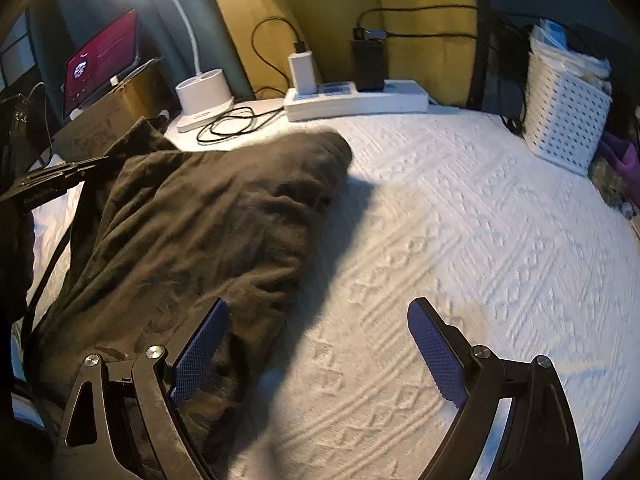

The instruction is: Fold small clothes

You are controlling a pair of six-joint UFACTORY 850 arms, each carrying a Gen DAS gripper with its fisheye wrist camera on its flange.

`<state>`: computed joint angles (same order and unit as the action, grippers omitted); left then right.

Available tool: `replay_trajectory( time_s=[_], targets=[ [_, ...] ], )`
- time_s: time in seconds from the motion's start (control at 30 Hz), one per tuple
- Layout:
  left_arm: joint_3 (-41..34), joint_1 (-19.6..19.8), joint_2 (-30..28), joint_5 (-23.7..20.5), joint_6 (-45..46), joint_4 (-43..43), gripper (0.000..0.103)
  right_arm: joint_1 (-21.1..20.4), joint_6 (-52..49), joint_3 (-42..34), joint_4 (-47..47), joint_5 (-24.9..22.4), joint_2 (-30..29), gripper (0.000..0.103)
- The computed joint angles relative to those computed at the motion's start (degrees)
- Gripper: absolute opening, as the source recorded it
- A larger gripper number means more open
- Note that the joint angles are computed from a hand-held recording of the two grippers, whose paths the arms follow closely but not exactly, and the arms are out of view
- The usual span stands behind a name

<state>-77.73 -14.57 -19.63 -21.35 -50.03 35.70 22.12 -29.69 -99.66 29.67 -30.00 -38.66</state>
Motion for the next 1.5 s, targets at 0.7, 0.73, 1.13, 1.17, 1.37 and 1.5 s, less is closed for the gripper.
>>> replay_trajectory(
  time_s=[0.7, 0.73, 1.13, 1.17, 1.37, 1.5],
  targets=[
    [3.69, 0.57, 2.20, 2.97, -1.40, -3.92, 0.037, 1.69, 1.05, -3.22, -2.05, -1.02, -2.18, 0.092],
    [3.79, 0.35, 2.21, 3.26, 0.40, -5.49, 0.037, 1.59, 0.73, -2.82, -1.70, -0.79, -1.89, 0.092],
    [-2.76, 1.04, -5.52, 1.98, 20.26, -24.47, 0.037, -2.43, -2.18, -8.68, 6.83, -3.72, -4.82, 0.092],
    [-2.95, 1.17, -5.64, 2.48, 22.57, -26.37, 0.037, -2.81, -2.23, -10.23, 7.83, -4.46, -5.82, 0.092],
    [-3.23, 1.10, -5.45, 3.13, 27.27, -29.53, 0.037, -4.12, 2.97, -23.03, 10.47, -9.71, -14.34, 0.068],
    [-2.81, 0.79, -5.06, 3.51, 26.12, -28.20, 0.037, -3.89, 7.13, -32.29, 9.18, -13.91, -20.36, 0.063]
  ],
)
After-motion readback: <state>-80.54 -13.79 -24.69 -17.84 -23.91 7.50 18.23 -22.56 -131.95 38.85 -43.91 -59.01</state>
